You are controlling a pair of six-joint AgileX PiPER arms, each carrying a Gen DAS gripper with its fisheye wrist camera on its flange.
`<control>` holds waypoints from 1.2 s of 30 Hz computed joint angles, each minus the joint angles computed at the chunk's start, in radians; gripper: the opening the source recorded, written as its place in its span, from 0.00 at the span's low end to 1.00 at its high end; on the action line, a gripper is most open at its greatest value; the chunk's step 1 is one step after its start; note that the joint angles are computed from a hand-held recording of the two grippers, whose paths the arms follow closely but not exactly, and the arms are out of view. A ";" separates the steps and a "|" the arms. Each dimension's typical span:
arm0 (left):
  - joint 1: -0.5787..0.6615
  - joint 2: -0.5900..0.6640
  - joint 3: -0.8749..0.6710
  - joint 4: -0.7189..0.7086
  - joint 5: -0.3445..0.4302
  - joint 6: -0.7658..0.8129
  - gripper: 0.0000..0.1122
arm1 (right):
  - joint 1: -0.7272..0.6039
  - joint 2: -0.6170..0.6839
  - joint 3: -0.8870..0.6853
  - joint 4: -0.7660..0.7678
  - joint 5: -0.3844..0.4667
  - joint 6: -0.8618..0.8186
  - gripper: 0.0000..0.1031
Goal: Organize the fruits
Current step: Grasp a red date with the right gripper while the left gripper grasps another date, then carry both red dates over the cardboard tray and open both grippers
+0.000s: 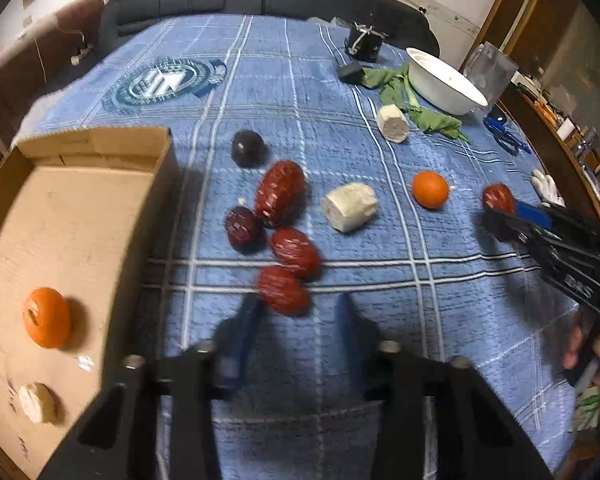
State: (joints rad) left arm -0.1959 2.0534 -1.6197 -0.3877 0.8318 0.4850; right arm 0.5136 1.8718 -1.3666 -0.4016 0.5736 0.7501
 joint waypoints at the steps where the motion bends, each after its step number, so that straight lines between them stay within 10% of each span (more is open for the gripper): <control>1: 0.003 0.001 0.002 -0.004 -0.008 0.011 0.25 | 0.008 -0.019 0.022 -0.004 -0.005 0.014 0.28; 22: 0.111 -0.214 0.235 -0.290 0.053 0.389 0.24 | 0.250 -0.141 0.137 -0.185 0.112 0.501 0.28; 36: 0.290 -0.119 0.030 -0.356 0.261 0.523 0.24 | 0.377 0.093 -0.249 -0.188 0.301 0.582 0.28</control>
